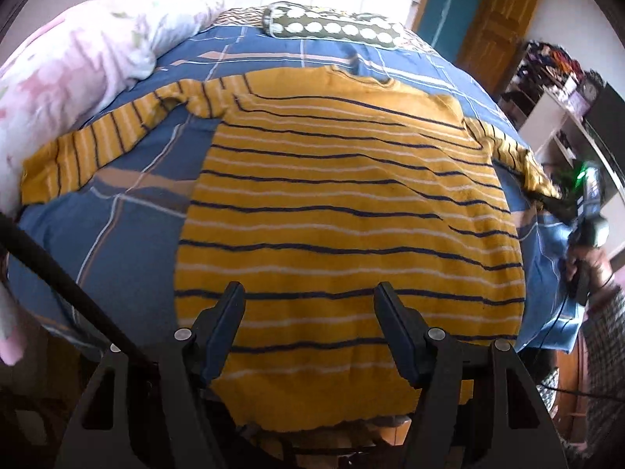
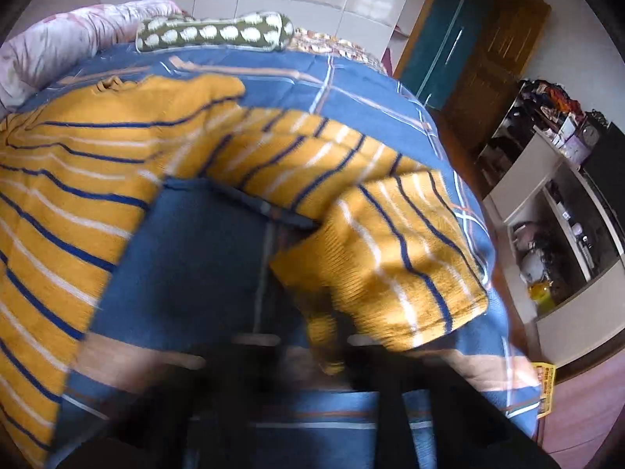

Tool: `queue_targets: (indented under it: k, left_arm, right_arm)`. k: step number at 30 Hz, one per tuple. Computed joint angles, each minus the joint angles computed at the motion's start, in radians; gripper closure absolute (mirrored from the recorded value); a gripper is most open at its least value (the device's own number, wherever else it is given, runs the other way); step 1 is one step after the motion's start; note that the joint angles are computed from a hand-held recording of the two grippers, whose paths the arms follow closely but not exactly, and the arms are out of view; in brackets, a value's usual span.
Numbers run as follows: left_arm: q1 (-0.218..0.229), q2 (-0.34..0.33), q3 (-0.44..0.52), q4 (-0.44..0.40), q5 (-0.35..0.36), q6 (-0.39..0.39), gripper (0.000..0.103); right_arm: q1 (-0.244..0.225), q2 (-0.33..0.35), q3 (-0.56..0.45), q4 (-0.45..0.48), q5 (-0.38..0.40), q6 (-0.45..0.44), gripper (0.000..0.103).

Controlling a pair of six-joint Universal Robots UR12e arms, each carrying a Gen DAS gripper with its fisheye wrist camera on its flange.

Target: Fold small clothes

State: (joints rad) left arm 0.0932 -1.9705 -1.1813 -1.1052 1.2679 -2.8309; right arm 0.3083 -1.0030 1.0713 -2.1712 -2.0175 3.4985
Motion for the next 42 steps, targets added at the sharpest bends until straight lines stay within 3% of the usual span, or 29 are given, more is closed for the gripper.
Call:
queue_targets:
  k: [3, 5, 10, 13, 19, 23, 27, 30, 33, 39, 42]
  left_arm:
    - [-0.005, -0.009, 0.013, -0.012, 0.004, -0.001, 0.036]
    - [-0.006, -0.014, 0.021, -0.021, 0.000, -0.007, 0.036]
    - [-0.006, -0.024, 0.032, -0.040, -0.020, -0.027, 0.036]
    - [-0.004, -0.025, 0.032, -0.046, -0.033, -0.034, 0.036]
    - [0.007, -0.018, 0.017, -0.026, -0.055, -0.058, 0.036]
    - [0.019, -0.017, 0.009, -0.022, -0.085, -0.068, 0.036]
    - [0.033, -0.007, -0.010, -0.013, -0.109, -0.055, 0.036]
    - [0.046, 0.000, -0.027, 0.001, -0.123, -0.055, 0.036]
    - [0.055, -0.006, -0.025, -0.021, -0.133, -0.079, 0.036]
    - [0.051, -0.005, -0.026, -0.053, -0.138, -0.084, 0.036]
    - [0.044, 0.004, -0.036, -0.030, -0.113, -0.081, 0.036]
  right_arm:
    - [-0.032, -0.063, 0.074, -0.063, -0.058, 0.121, 0.100]
    - [-0.070, -0.126, 0.140, -0.092, -0.097, 0.264, 0.100]
    - [-0.147, -0.236, 0.228, -0.027, -0.183, 0.526, 0.100]
    - [-0.166, -0.246, 0.206, 0.085, -0.245, 0.605, 0.100]
    - [-0.168, -0.233, 0.146, 0.176, -0.242, 0.647, 0.103]
    - [-0.152, -0.208, 0.112, 0.071, -0.147, 0.565, 0.103]
    - [-0.146, -0.214, 0.150, -0.111, 0.068, 0.509, 0.103]
    - [-0.153, -0.251, 0.290, -0.360, 0.308, 0.613, 0.097]
    - [-0.146, -0.264, 0.410, -0.537, 0.407, 0.764, 0.070]
    - [-0.155, -0.244, 0.555, -0.823, 0.447, 1.053, 0.067]
    - [-0.153, -0.226, 0.556, -0.854, 0.469, 1.072, 0.064]
